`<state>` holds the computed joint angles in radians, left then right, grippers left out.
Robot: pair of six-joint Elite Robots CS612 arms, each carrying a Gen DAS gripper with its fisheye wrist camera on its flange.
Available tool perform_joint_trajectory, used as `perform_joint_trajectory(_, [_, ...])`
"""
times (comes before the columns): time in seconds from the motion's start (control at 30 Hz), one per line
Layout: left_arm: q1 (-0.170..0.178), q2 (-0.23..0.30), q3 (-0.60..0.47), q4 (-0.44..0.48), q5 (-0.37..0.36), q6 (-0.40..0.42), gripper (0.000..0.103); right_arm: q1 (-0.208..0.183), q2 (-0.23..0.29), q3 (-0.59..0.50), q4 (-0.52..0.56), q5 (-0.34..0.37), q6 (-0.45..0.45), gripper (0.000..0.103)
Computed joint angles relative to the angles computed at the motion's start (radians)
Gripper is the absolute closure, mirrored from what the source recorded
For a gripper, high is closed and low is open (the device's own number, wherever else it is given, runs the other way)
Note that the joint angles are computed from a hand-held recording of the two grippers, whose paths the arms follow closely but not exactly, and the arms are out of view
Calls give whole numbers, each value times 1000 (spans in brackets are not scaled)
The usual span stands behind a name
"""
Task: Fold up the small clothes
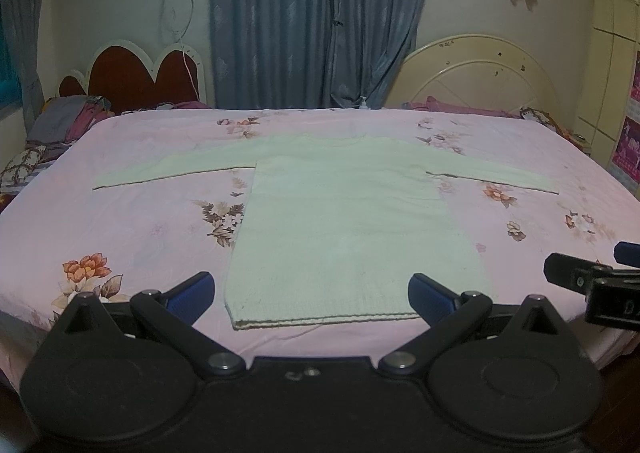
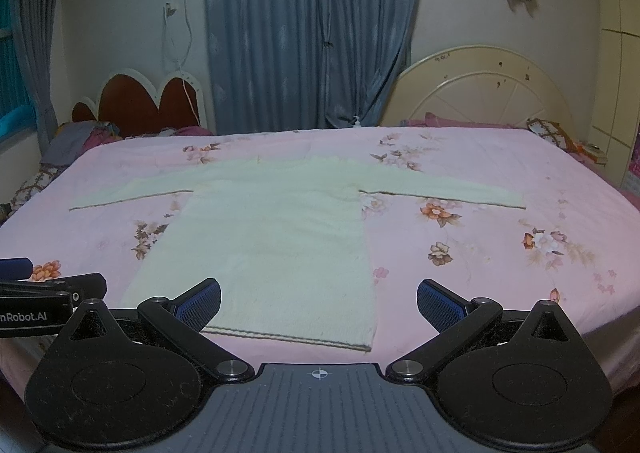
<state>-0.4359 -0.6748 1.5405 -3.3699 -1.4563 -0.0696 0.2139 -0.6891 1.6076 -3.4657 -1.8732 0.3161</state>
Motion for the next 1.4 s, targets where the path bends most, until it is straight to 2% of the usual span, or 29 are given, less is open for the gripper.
perform_joint_trajectory(0.23, [6, 9, -16, 7, -14, 2, 0, 1, 11, -21, 19, -16, 11, 0])
perform_joint_trajectory(0.47, [23, 49, -93, 46, -47, 20, 0, -2, 35, -75, 54, -49, 24, 0])
perform_joint_trajectory(0.8, [53, 157, -315, 164, -95, 56, 0, -20, 110, -242, 162, -65, 26, 0])
perform_joint_trajectory(1.1, [74, 253, -516, 232, -147, 101, 0, -41, 176, -401, 278, -110, 50, 0])
perform_joint_trajectory(1.4, [63, 346, -690, 305, -189, 75, 0, -73, 204, -461, 361, -137, 52, 0])
